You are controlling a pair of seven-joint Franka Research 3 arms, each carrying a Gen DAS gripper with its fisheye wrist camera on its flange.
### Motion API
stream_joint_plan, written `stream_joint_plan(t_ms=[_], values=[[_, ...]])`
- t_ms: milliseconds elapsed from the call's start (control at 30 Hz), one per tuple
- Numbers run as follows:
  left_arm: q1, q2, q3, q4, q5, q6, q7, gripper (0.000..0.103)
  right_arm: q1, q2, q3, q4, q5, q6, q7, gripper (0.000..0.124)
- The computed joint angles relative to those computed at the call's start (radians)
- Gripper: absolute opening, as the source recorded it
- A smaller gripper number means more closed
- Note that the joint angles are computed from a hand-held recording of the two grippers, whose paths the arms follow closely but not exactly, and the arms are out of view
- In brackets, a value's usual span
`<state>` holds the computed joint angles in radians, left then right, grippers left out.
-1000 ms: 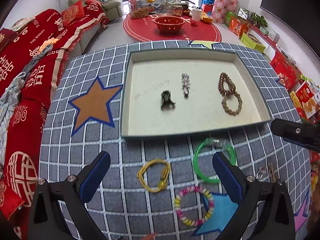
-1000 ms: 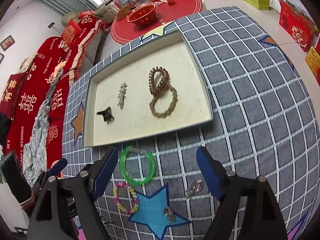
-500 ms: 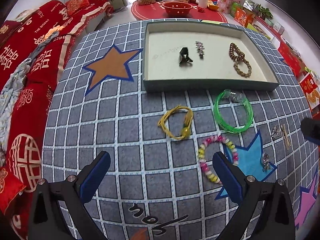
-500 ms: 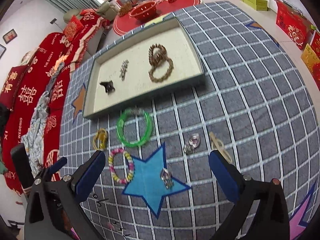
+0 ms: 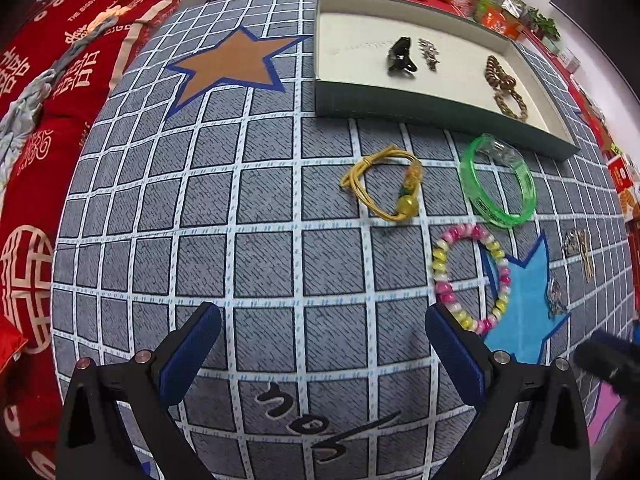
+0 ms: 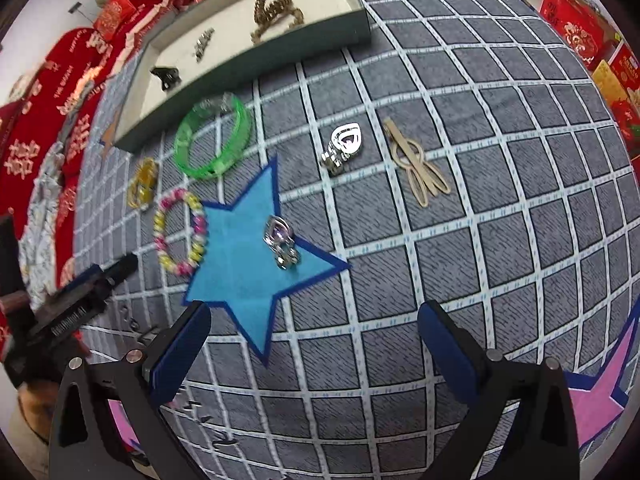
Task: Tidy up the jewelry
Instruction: 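Move both tools back toward the earrings and bracelets on the mat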
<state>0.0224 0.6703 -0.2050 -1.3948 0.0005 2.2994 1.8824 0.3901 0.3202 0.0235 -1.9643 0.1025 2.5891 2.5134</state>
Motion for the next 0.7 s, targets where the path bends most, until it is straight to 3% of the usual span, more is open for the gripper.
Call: stream_joint_plan(t_ms=[533,700], values=[[-0.059,0.240,-0.006,0.379,0.003,-0.089,-0.017,0.103,0.040,0.128,-0.041,0.194,-0.133,-0.150,0.024,0.102],[-0.090,0.328,0.011,0.520,0.026,-0.141,-0.025,0.103,0.058,0.187,-0.060,0.296,-0.185,-0.222,0.041,0.095]])
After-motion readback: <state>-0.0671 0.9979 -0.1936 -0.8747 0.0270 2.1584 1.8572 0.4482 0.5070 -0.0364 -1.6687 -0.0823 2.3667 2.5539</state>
